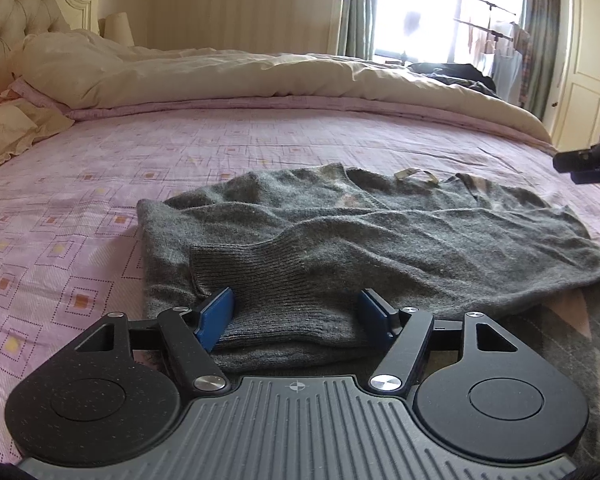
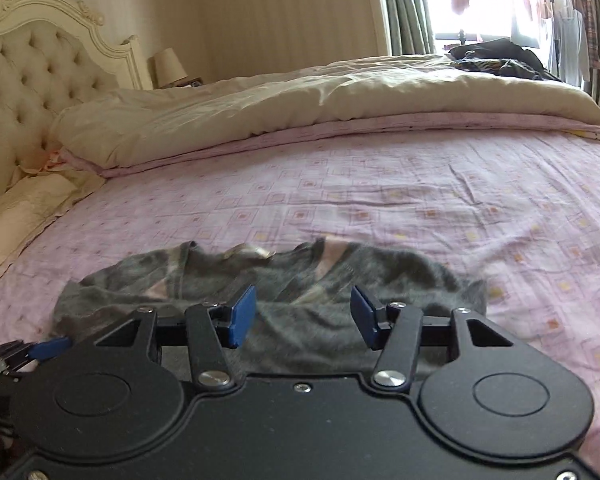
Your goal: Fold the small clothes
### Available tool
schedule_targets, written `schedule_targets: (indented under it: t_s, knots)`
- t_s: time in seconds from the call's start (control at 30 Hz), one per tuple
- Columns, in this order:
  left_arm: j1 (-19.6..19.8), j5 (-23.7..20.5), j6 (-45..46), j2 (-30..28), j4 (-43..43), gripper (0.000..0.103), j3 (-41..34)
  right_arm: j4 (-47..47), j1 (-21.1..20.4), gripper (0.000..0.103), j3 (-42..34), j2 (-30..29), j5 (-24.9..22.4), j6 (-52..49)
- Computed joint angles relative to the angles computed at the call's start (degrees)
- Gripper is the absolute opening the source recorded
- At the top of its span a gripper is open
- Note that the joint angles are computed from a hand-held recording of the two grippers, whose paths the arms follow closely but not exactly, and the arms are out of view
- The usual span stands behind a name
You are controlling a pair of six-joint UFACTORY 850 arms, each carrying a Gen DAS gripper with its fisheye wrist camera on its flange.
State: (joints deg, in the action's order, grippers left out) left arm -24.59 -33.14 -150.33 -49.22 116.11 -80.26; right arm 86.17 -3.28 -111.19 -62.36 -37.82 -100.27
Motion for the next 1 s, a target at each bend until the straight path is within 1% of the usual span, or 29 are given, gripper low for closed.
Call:
schedule_targets:
  t_s: [0.03, 0.1, 0.17, 0.27, 0.33, 0.4, 0.43, 0.47, 0.53, 0.6, 0.67, 0.83, 1.0]
  knots:
    - [0.3, 1.7, 0.2, 0.7, 0.4, 0.068, 0.5, 0.7, -0.4, 0.064, 2.7, 1.5, -0.5, -1.3]
    - [0.5, 3.8, 3.0, 2.2, -1.0, 0.068, 1.6, 2.7, -1.6, 0.067, 8.1, 4.4, -1.4, -4.2]
    - [0.2, 5.1, 4.4, 4.3, -2.5, 0.068, 4.0, 4.8, -3.0, 0.067, 13.7, 7.4, -1.8, -7.9]
    - [-1.0, 6.1, 6.8, 7.7, -8.1, 0.068, 8.2, 7.7, -4.8, 0.068, 21.5, 11.5, -0.9, -14.1]
    - [-1.8, 6.5, 2.1, 10.0, -7.1, 0.068, 11.9, 8.6, -6.2, 0.073, 26.0, 13.8, -1.3, -17.0]
    - [-3.1, 6.7, -3.2, 12.4, -5.7, 0.068, 15.9, 9.9, -7.4, 0.074, 30.6, 16.1, -1.4, -19.9]
    - [-4.0, 6.0, -5.0, 13.4, -5.4, 0.068, 17.8, 10.1, -8.0, 0.074, 32.5, 17.2, -1.4, -21.2]
    - [-4.9, 5.1, -6.1, 14.2, -5.0, 0.068, 19.3, 10.7, -8.6, 0.075, 34.7, 18.3, -1.2, -22.7]
    - [-7.1, 3.9, -5.2, 15.6, -7.1, 0.068, 21.5, 11.3, -9.4, 0.077, 38.0, 20.0, -1.1, -24.6]
    - [-8.7, 4.2, -6.7, 16.7, -7.1, 0.068, 23.2, 11.7, -10.1, 0.077, 40.6, 21.3, -0.9, -25.7]
    - [-10.1, 4.1, -11.9, 17.8, -5.4, 0.068, 25.3, 12.4, -10.8, 0.077, 42.6, 22.3, -0.8, -26.6]
    - [-13.3, 1.5, -18.7, 18.8, -5.3, 0.070, 27.8, 12.1, -12.2, 0.077, 46.0, 23.7, -0.6, -26.4]
    - [-15.3, 0.8, -19.5, 19.1, -6.1, 0.074, 28.5, 10.2, -13.0, 0.078, 47.4, 23.7, -0.9, -24.7]
